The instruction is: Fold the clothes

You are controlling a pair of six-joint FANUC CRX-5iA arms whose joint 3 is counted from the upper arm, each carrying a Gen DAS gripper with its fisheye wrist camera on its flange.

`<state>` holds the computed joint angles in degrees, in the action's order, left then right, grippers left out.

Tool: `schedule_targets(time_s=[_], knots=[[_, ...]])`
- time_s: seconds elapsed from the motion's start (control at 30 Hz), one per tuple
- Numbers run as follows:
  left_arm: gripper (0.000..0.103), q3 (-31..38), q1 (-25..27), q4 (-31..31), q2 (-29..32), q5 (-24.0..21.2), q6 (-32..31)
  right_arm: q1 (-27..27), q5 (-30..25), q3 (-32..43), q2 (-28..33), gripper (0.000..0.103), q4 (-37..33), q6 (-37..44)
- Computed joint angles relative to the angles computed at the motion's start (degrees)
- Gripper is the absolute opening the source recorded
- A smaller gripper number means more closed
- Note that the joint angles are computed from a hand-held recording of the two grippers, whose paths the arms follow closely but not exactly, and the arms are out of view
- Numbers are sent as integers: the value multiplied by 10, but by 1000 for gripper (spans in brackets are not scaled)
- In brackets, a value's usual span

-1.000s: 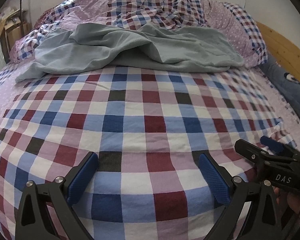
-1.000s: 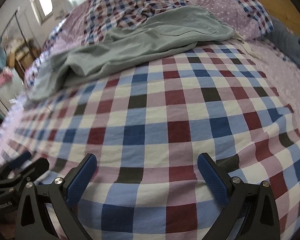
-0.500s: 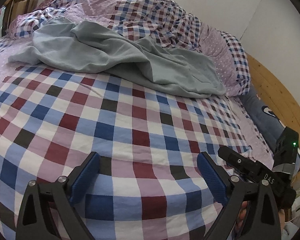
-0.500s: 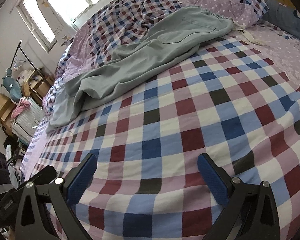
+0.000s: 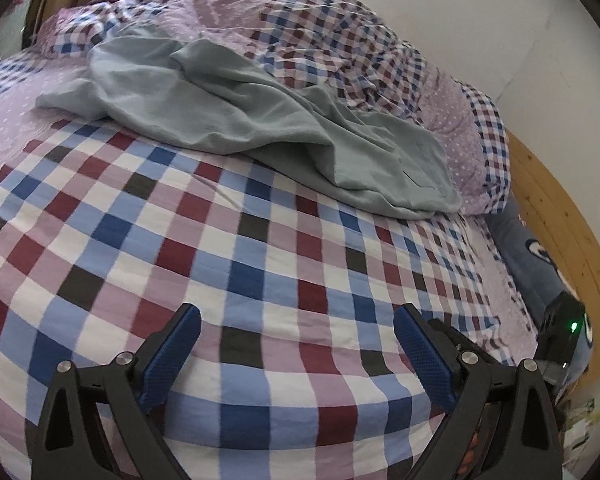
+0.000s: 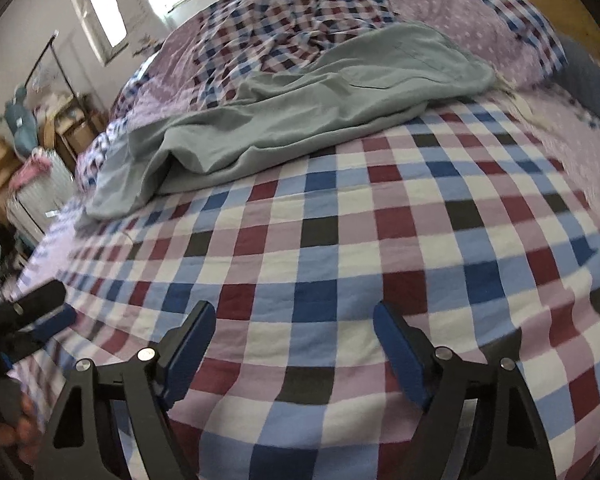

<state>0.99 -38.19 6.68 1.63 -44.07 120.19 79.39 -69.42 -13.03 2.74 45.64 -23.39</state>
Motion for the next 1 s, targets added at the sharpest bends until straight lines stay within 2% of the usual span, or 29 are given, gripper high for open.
schedule_targets(time_s=[0.2, 0.37, 0.53, 0.7, 0.8, 0.87, 1.0], knots=[[99, -13, 21, 25, -7, -7, 7, -29, -17, 44, 30, 85, -26, 91], [99, -25, 32, 48, -10, -6, 7, -68, -57, 109, 79, 84, -35, 212], [99, -23, 33, 52, -8, -10, 1, -104, -99, 180, 137, 83, -24, 326], [99, -34, 40, 71, -12, -3, -14, -127, -116, 226, 189, 83, 6, 421], [99, -39, 45, 85, -13, 0, -24, -137, -123, 246, 217, 79, 39, 452], [99, -42, 48, 94, -14, 1, -31, -142, -129, 266, 235, 70, 46, 463], [99, -53, 54, 119, -16, 9, -45, -152, -132, 288, 262, 62, 65, 490]])
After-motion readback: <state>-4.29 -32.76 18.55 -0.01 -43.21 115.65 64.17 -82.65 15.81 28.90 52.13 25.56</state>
